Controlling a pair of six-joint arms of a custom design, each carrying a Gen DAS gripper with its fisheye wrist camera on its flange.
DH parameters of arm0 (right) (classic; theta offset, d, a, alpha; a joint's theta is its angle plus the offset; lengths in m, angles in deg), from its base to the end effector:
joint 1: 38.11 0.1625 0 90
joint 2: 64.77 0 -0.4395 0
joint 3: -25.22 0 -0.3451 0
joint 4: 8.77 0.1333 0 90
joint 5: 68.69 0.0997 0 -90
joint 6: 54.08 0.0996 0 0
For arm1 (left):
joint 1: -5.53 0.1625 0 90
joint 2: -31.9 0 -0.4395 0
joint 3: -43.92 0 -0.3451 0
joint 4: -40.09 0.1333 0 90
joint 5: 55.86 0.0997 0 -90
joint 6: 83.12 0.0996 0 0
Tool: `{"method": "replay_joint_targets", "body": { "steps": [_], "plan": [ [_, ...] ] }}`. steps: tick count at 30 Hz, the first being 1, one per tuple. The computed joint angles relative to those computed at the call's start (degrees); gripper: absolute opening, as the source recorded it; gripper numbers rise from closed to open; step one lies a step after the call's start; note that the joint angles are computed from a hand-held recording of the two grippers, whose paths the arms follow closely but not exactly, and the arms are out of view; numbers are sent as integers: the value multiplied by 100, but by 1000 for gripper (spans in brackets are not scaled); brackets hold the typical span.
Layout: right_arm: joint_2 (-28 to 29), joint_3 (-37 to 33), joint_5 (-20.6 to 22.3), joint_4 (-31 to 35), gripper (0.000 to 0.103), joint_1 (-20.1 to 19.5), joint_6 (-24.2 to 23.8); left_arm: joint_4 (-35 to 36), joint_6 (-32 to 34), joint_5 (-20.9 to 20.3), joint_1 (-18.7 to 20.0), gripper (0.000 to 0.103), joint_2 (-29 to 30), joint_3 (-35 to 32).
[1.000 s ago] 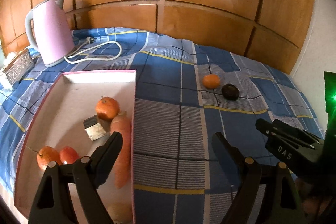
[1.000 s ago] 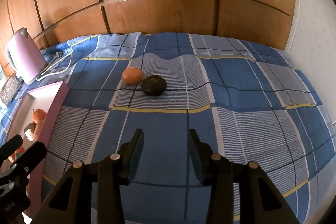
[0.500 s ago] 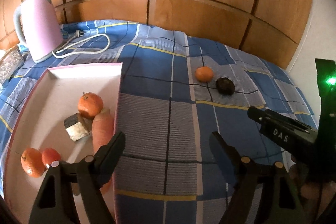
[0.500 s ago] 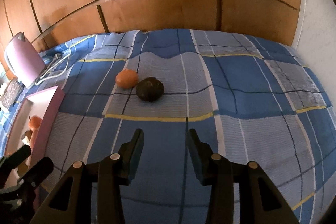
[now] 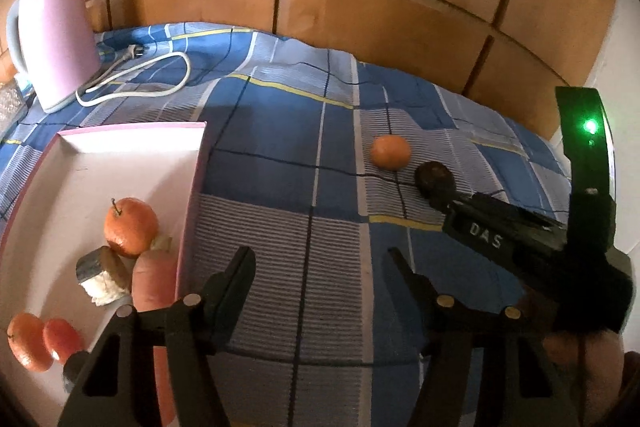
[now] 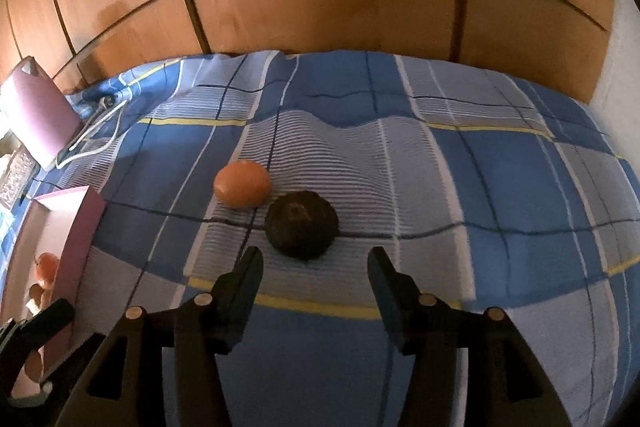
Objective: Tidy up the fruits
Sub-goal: 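Grasp the dark round fruit with the right tool while the left tool grasps the orange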
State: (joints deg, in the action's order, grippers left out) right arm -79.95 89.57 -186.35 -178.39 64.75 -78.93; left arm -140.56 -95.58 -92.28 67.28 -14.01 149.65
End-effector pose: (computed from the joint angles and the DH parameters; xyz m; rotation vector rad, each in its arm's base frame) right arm 0.2586 -0.7415 -0.0091 0.6606 -2.4617 0.6230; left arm -0.0937 -0.6253 0.1802 -0.0012 2.2782 -0.9796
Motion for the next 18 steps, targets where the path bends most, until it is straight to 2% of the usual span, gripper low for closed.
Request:
{"method": "replay_joint_targets", "body": {
  "steps": [7,8,9,12,18],
  "plan": [
    [361,-615,-119,154,55,23,-169,150,-14,-24,111,66,84,-218],
    [397,-674,-155,170,52,35,-199,150,-8,-12,114,66,96,-242],
    [400,-681,-125,168,42,34,-202,159,-9,-5,115,66,108,-265],
    [415,-699,-108,154,42,44,-293,219,-4,-12,125,66,133,-345],
    [193,-337,4,27,42,-28,-162,248,136,-44,135,66,228,-537]
  ]
}}
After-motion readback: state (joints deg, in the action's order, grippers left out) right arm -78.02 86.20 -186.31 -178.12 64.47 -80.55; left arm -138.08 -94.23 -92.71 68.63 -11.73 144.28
